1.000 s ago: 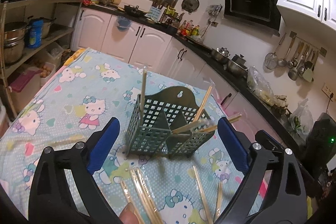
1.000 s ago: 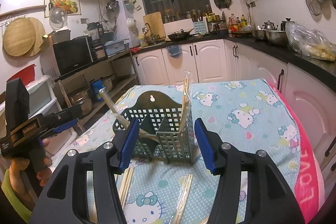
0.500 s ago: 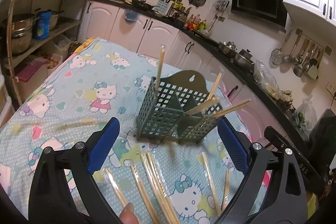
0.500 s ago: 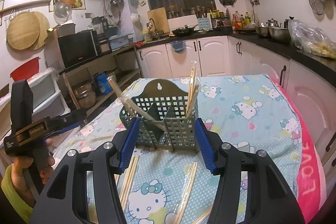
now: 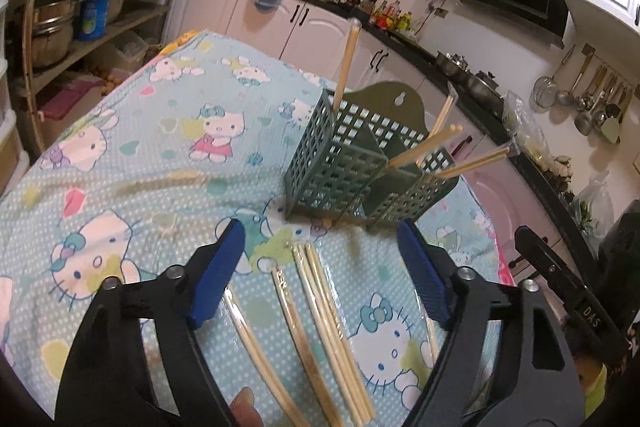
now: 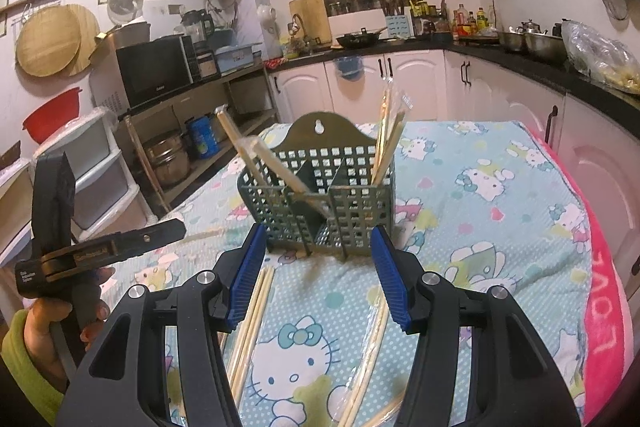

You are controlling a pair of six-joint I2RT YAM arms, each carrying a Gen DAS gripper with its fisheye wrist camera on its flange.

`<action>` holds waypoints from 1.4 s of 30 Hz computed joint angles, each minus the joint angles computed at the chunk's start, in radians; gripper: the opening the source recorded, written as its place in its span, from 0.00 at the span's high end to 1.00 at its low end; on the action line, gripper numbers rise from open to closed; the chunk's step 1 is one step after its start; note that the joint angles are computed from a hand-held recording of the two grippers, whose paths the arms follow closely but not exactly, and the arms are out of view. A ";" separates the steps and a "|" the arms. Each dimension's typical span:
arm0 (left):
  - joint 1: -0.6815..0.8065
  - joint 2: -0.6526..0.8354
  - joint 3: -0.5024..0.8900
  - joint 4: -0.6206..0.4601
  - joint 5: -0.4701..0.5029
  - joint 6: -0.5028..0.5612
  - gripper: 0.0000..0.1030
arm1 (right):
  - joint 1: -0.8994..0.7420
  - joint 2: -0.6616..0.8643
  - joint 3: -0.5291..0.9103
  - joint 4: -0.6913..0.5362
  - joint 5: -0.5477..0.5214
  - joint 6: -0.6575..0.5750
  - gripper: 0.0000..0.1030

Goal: Organize utensils
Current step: 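Move both open tools down toward the wrapped chopsticks on the cloth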

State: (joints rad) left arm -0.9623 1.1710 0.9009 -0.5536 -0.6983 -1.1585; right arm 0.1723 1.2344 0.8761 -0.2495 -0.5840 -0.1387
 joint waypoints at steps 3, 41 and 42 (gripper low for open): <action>0.006 0.001 -0.025 0.018 0.027 -0.011 0.43 | 0.012 0.001 -0.011 -0.001 0.009 -0.006 0.49; 0.181 0.234 -0.070 0.187 0.297 0.016 0.79 | 0.037 0.323 0.067 0.006 0.164 -0.033 0.50; 0.181 0.237 -0.067 0.186 0.294 0.016 0.81 | 0.040 0.334 0.074 0.004 0.173 -0.034 0.50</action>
